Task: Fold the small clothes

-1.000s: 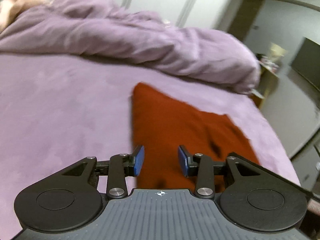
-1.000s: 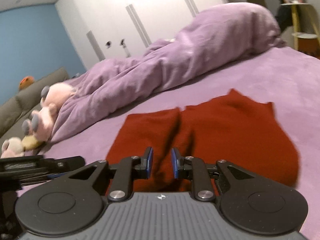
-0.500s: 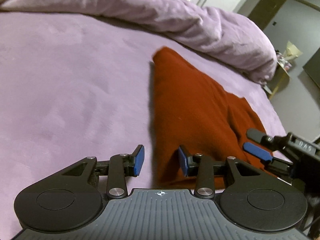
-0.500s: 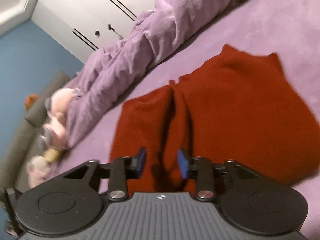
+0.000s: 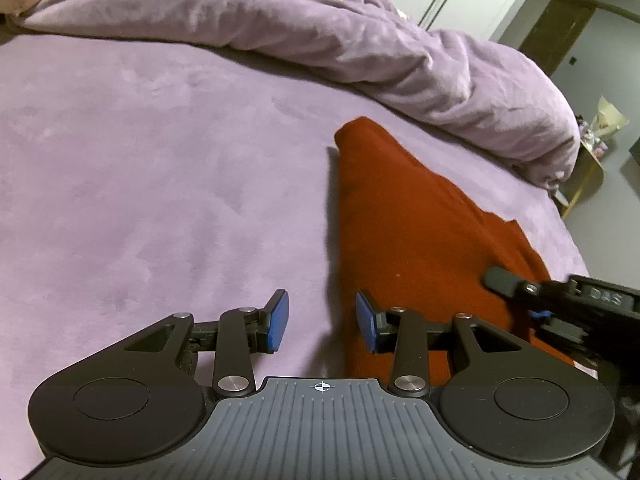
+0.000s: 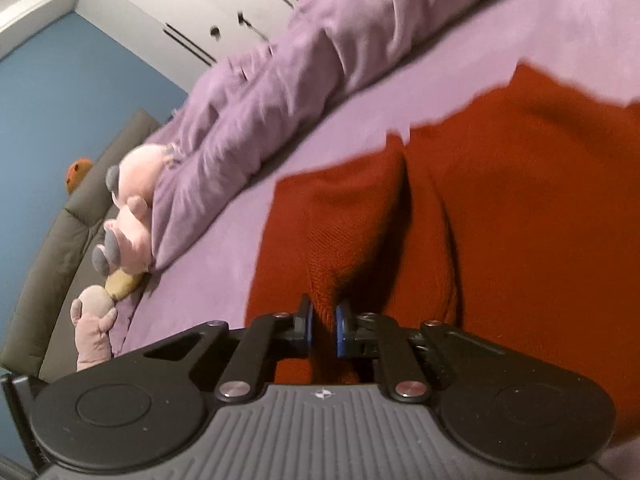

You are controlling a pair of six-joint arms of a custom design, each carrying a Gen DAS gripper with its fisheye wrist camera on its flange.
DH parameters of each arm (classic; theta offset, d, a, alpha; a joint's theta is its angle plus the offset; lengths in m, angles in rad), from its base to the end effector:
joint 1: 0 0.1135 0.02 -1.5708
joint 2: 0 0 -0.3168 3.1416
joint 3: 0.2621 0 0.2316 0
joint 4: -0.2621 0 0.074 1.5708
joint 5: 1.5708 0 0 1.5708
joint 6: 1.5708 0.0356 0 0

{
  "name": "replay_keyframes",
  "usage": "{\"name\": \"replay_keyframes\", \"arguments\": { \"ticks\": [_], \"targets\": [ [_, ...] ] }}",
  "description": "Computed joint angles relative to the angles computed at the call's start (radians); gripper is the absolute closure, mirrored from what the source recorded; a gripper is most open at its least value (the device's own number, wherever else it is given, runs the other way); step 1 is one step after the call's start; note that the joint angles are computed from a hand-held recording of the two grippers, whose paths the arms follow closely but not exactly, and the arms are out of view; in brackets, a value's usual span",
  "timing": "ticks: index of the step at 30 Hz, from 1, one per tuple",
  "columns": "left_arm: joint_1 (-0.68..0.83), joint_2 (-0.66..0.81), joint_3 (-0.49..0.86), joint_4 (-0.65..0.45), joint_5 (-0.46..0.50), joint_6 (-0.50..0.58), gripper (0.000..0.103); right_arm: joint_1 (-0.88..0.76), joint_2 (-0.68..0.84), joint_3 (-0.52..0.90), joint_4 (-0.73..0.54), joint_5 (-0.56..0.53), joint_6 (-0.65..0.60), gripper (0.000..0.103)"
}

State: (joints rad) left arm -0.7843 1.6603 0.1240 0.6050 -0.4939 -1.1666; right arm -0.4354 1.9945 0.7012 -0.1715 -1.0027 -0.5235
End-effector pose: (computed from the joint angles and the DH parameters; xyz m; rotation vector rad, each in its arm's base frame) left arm 0.1385 -0.1144 0.1230 -0.6444 2.2888 -0.3146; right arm 0.2657 -0.0905 0.1110 -0.1731 2.3635 1.0939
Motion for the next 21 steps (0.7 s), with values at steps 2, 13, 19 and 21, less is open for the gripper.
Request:
{"name": "replay_keyframes", "arguments": {
  "ticks": [2,13,19,21],
  "targets": [
    [0.001,0.027,0.008,0.027,0.021,0.005,0.062,-0.028,-0.032,-0.015,0.005,0.034,-0.014,0.095],
    [0.029,0.085,0.028,0.049,0.048,0.034,0.062,-0.085,0.016,-0.037,0.116,0.054,-0.083,0.069],
    [0.019,0.091,0.036,0.039,0.038,0.018,0.062,-0.15,0.178,0.142,-0.022,-0.031,0.037,0.052],
    [0.022,0.089,0.035,0.039,0.044,0.018,0.062,-0.145,0.243,0.214,-0.109,-0.074,0.05,0.05]
  ]
}}
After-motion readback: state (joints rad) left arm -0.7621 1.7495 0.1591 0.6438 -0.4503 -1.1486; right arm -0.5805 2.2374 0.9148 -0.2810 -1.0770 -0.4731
